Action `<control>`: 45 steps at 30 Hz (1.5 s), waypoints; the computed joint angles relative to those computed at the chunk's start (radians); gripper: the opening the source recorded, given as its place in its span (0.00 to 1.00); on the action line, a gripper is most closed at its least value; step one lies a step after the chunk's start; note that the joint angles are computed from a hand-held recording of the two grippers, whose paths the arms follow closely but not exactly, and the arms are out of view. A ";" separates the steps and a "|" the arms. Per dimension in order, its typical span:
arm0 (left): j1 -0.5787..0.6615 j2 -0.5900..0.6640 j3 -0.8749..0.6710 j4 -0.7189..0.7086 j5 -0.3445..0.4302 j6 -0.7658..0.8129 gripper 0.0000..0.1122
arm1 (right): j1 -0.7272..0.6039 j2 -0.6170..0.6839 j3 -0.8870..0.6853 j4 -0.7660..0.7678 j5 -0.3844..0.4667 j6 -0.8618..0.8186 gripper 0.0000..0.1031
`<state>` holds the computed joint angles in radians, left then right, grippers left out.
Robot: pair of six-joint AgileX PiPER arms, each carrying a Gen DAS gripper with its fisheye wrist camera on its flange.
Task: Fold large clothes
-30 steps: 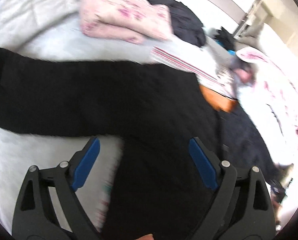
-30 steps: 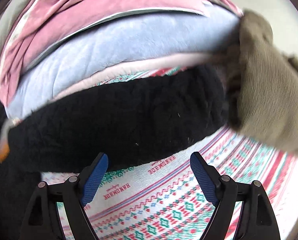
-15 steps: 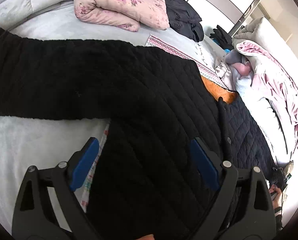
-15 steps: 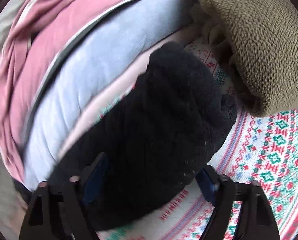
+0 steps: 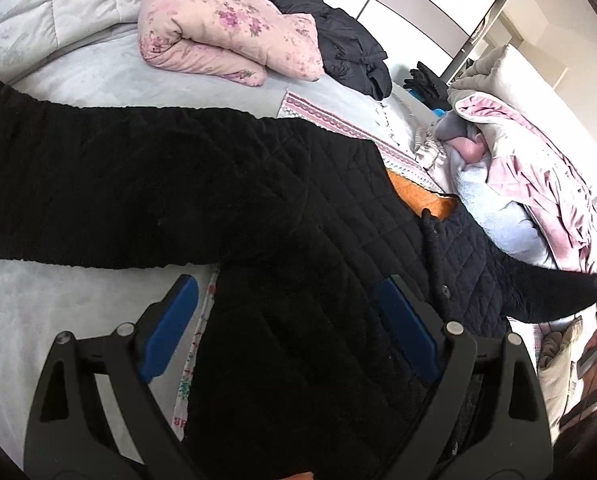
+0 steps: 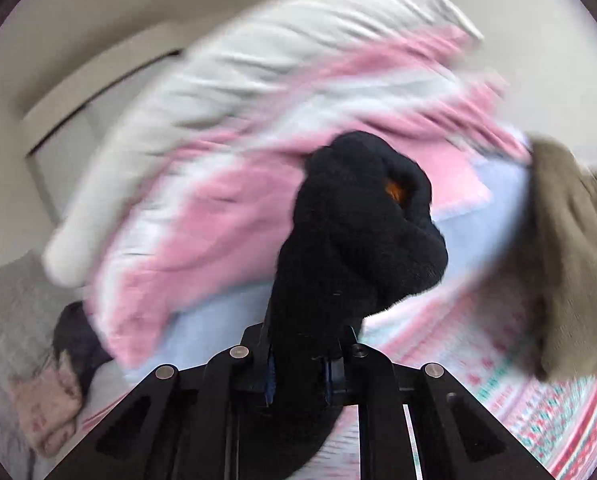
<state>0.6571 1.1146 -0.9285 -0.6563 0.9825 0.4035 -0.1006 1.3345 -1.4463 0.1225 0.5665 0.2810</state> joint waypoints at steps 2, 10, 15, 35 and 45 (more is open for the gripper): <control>0.005 0.000 -0.001 -0.011 0.006 0.010 0.82 | 0.140 0.014 -0.099 -0.131 0.045 0.083 0.16; 0.015 0.001 0.002 -0.044 0.016 0.044 0.82 | 0.620 0.217 -0.431 -0.431 0.222 0.213 0.16; 0.018 0.004 0.003 -0.068 0.026 0.070 0.82 | 0.796 0.408 -0.574 -0.407 0.284 0.175 0.16; -0.182 0.120 -0.098 -0.147 0.054 0.016 0.82 | 0.599 0.506 -0.267 0.650 0.351 -0.423 0.78; -0.473 0.367 -0.170 -0.139 -0.096 -0.132 0.53 | 0.467 0.356 -0.202 0.352 0.282 -0.248 0.78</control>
